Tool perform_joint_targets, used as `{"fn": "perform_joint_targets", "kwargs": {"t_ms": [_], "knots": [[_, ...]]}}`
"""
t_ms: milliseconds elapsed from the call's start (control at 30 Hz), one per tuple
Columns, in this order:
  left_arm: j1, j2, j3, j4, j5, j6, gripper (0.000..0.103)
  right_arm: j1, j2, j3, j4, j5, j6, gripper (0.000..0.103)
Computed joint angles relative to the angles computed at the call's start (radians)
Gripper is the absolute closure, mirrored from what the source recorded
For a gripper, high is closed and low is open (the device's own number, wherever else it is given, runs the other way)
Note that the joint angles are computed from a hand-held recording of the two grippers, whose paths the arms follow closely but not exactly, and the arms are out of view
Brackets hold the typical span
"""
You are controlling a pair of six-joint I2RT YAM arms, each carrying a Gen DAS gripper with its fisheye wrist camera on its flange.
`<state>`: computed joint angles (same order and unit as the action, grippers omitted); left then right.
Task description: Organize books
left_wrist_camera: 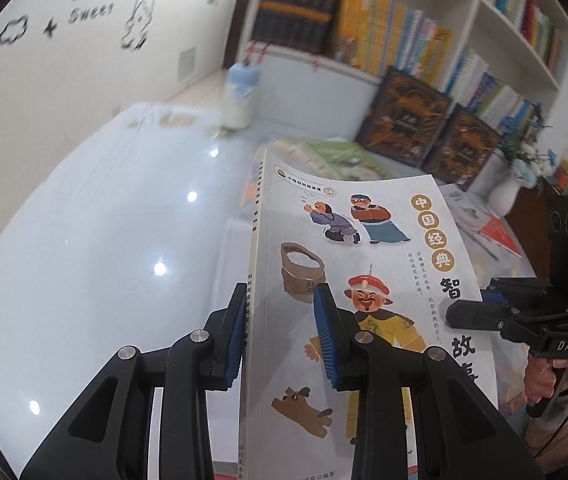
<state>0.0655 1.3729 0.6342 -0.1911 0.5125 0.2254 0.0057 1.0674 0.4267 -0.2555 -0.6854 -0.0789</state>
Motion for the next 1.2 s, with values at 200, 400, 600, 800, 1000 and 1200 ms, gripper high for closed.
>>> {"fn": "perform_joint_targets", "kwargs": {"t_ms": [200,400,600,800,1000,1200], "knots": [[0.030,0.161,0.005,0.066,0.001,0.030,0.074,0.062,0.244,-0.003,0.190,0.030,0.042,0.085],[0.017,0.223,0.003,0.110,-0.011,0.039,0.075,0.079,0.306,0.011,0.226,0.063,0.057,0.085],[0.013,0.214,-0.004,0.122,-0.039,0.054,0.074,0.083,0.300,-0.002,0.221,0.077,0.061,0.085],[-0.007,0.216,-0.026,0.162,-0.111,0.058,0.071,0.078,0.303,-0.012,0.236,0.078,0.060,0.084],[-0.020,0.214,-0.019,0.164,-0.148,0.029,0.069,0.105,0.303,-0.005,0.219,0.135,0.068,0.072],[-0.031,0.169,-0.028,0.159,-0.177,-0.024,0.069,0.090,0.270,-0.009,0.190,0.185,0.081,0.052]]}}
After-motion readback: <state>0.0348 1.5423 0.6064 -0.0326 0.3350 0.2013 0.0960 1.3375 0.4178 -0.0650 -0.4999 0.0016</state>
